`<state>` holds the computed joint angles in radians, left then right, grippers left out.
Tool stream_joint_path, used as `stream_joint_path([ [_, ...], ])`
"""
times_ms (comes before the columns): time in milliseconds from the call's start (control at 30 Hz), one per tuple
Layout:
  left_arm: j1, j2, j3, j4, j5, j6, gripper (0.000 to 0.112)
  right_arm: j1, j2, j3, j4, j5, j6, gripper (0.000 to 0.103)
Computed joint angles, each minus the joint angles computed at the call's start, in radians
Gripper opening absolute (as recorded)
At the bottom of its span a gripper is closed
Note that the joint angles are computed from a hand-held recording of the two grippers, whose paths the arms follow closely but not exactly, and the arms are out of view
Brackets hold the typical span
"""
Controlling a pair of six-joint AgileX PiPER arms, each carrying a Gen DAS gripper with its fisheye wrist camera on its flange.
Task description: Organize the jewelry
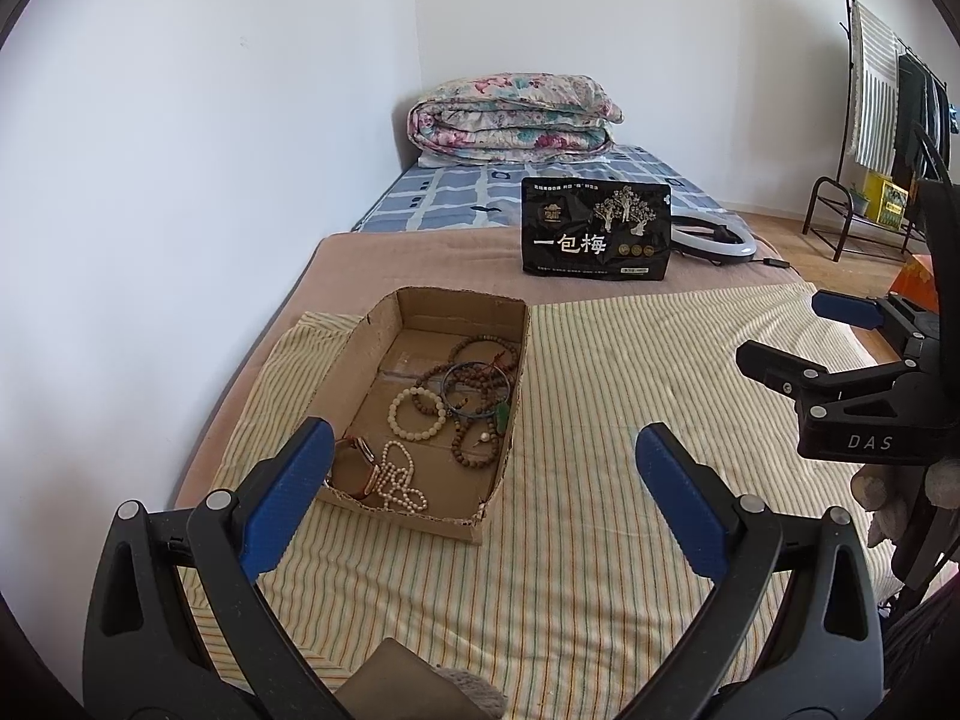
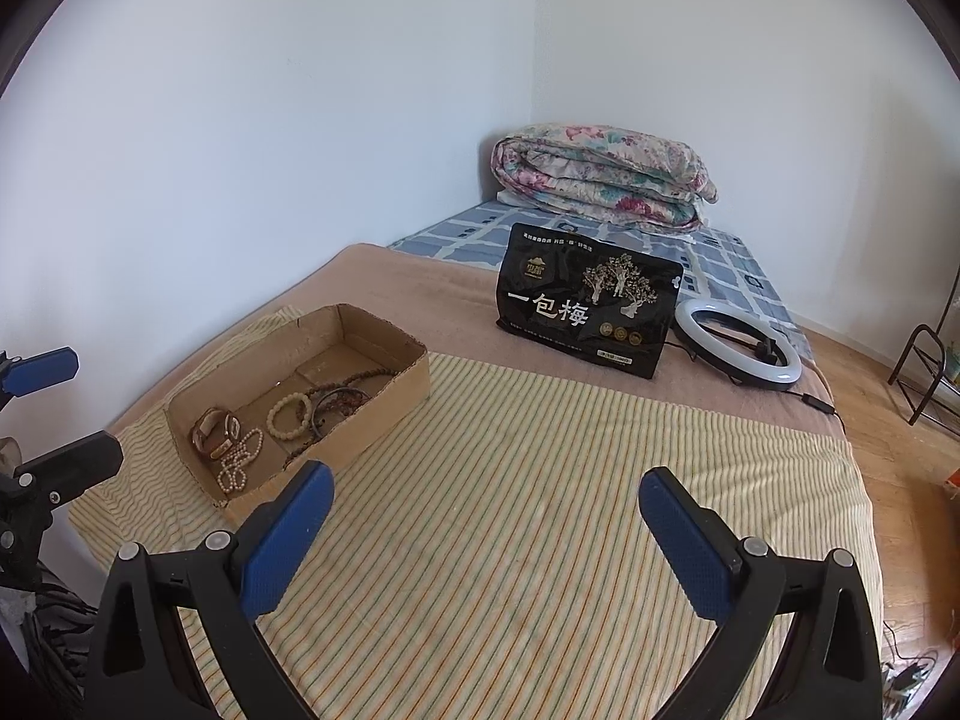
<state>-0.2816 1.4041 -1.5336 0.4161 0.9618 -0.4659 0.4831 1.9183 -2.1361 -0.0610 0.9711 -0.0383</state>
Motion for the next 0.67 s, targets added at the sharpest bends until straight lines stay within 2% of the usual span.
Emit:
stream_joint_path([
  [667, -0.004, -0.019, 0.013, 0.053, -0.005, -0.036, 0.102, -0.010, -0.020, 0.046, -0.017, -0.021, 0.010, 0.103],
])
